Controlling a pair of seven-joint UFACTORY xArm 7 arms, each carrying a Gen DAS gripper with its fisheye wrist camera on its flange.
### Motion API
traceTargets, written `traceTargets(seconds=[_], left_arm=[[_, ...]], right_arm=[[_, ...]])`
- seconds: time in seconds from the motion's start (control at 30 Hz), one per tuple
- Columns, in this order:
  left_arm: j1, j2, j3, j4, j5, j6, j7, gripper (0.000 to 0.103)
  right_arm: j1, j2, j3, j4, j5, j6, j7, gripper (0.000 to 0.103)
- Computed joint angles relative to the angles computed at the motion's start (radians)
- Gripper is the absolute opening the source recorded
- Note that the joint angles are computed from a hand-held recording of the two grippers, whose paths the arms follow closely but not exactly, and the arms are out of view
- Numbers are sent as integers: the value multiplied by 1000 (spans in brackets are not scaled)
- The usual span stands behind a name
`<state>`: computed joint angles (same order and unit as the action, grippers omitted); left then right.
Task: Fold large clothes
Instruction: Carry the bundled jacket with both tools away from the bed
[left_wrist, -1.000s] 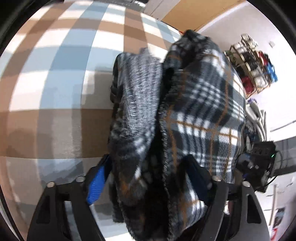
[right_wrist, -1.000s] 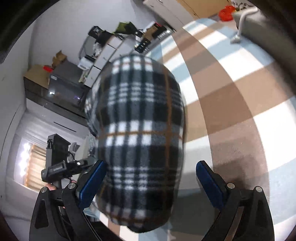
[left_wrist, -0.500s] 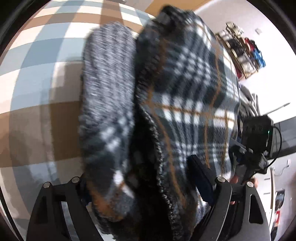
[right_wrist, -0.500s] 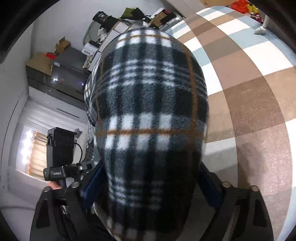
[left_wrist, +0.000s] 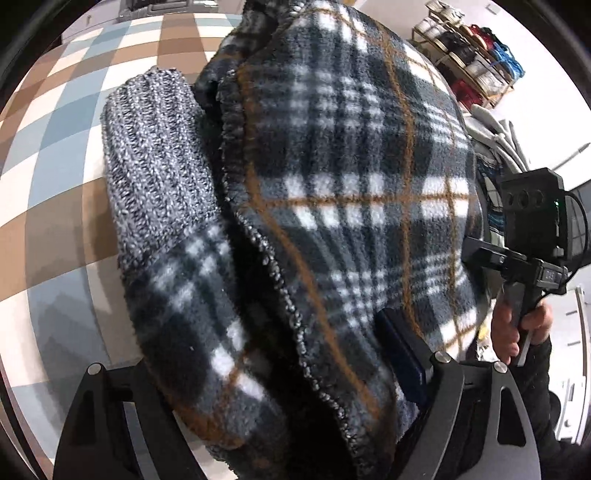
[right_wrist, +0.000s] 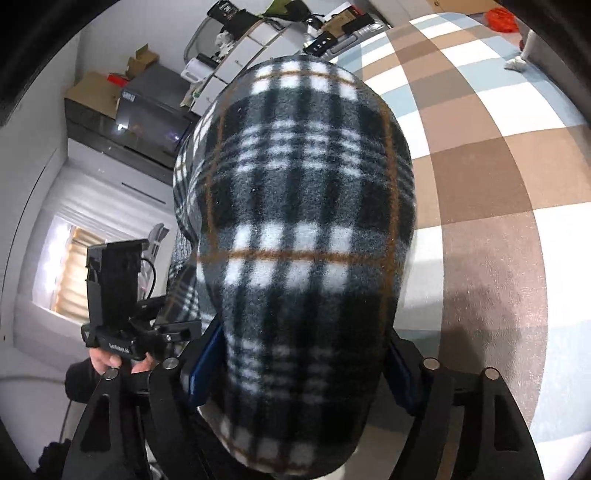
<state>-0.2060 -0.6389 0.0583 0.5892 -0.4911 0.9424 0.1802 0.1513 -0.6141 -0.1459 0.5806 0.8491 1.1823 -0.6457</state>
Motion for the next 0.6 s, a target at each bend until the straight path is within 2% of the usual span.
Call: traceTargets(seconds=[0.17, 0.23, 0.4, 0.6], left_arm=[[-4, -10, 2, -20, -13, -12, -7, 88], [-8, -20, 6, -28, -19, -12, 0, 89], [-5, -41, 17, -45, -9, -10, 32, 89], [-18, 43, 20, 14, -35, 2, 58, 93]], right_arm=[[25, -33, 55, -29, 6, -113, 7, 90], [43, -32, 49, -37, 14, -134, 8, 93], [75, 25, 21, -16, 50, -126, -12, 93], [56, -3, 19, -32, 33, -104, -15, 90]])
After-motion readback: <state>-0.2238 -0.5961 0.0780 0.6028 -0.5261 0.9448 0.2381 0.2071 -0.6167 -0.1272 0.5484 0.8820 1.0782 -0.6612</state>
